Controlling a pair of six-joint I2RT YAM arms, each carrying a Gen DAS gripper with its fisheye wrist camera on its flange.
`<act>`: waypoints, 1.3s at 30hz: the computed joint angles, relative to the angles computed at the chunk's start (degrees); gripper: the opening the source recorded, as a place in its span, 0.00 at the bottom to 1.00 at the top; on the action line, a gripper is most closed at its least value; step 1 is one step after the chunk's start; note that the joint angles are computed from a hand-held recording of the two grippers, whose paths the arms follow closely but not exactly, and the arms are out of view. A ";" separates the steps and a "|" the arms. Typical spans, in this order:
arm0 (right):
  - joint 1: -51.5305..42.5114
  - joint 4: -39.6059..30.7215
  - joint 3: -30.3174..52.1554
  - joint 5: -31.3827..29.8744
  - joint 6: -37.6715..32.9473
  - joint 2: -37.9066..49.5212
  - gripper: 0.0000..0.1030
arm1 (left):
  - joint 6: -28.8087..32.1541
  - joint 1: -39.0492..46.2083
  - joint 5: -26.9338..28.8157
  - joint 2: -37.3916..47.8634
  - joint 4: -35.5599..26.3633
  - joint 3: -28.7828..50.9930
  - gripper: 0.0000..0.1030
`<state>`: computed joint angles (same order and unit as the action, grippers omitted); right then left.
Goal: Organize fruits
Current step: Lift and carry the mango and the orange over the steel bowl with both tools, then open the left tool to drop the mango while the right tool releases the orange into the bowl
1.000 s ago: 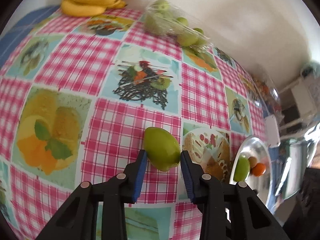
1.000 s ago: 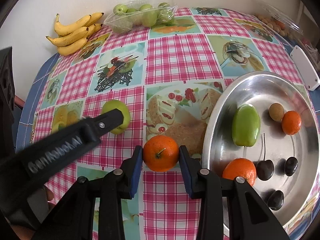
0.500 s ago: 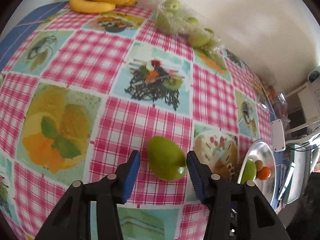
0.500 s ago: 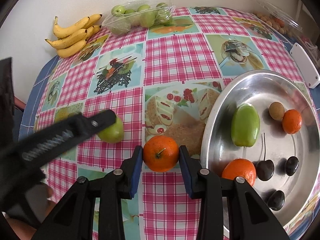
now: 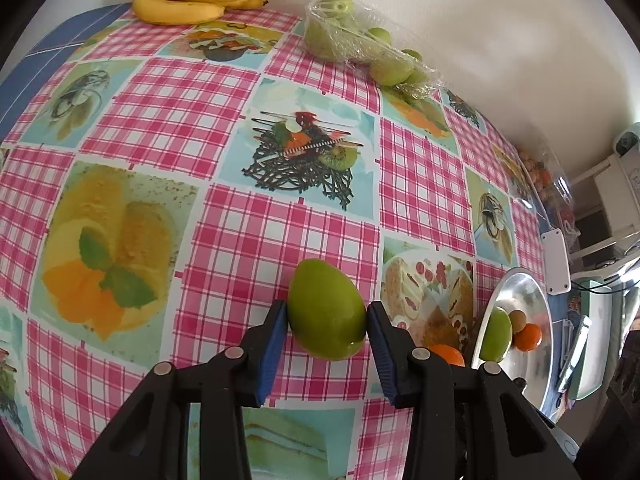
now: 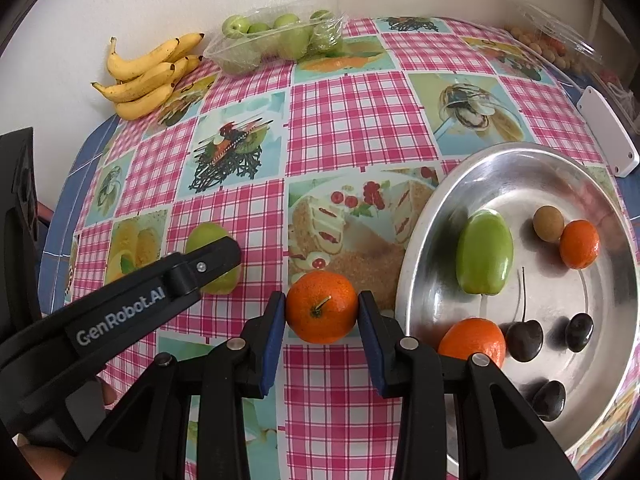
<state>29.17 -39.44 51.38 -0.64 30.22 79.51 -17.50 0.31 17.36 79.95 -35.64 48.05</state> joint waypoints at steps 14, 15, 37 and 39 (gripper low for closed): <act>-1.43 -1.57 -0.32 0.21 -1.18 -3.24 0.37 | -0.08 0.57 0.54 -3.48 -3.72 1.17 0.42; -1.64 -1.67 -0.28 0.18 -1.33 -3.39 0.37 | -0.25 0.45 0.59 -3.70 -3.81 1.20 0.42; -18.59 -6.77 -2.59 -3.82 -8.11 -11.88 0.37 | -7.63 -16.01 -4.06 -5.08 -4.19 4.25 0.42; -20.94 -7.17 -3.14 -4.48 -9.07 -12.72 0.37 | -8.31 -18.19 -4.64 -4.81 -4.08 4.71 0.42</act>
